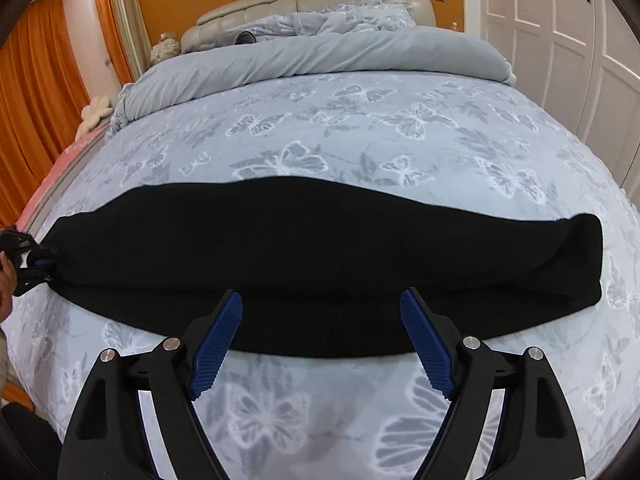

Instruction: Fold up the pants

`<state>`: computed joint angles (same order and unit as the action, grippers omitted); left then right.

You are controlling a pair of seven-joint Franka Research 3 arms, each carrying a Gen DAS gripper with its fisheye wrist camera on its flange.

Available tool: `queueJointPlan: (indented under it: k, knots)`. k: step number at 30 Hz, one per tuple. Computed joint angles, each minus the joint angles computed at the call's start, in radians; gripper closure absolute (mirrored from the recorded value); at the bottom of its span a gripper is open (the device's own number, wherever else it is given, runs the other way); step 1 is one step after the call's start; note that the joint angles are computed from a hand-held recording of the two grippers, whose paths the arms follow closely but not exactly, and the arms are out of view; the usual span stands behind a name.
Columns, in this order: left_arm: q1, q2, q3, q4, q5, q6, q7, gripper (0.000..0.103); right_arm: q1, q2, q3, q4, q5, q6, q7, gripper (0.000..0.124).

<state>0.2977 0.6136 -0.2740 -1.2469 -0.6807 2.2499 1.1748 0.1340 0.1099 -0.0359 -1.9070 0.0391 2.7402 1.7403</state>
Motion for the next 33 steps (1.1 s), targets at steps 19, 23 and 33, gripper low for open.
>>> queueJointPlan:
  k: [19, 23, 33]
  knots:
    - [-0.052, -0.241, 0.115, -0.356, 0.02, 0.29, 0.423, 0.038, 0.032, 0.047, -0.004, 0.057, -0.038, 0.001, 0.035, 0.045]
    - [-0.013, -0.177, 0.077, -0.285, 0.018, 0.299, 0.334, 0.034, 0.037, 0.061, -0.005, 0.074, -0.04, -0.006, 0.046, 0.045]
    - [-0.03, -0.061, 0.1, -0.137, 0.247, 0.279, 0.173, 0.08, 0.02, -0.01, -0.118, 0.027, -0.313, 0.023, 0.392, 0.045]
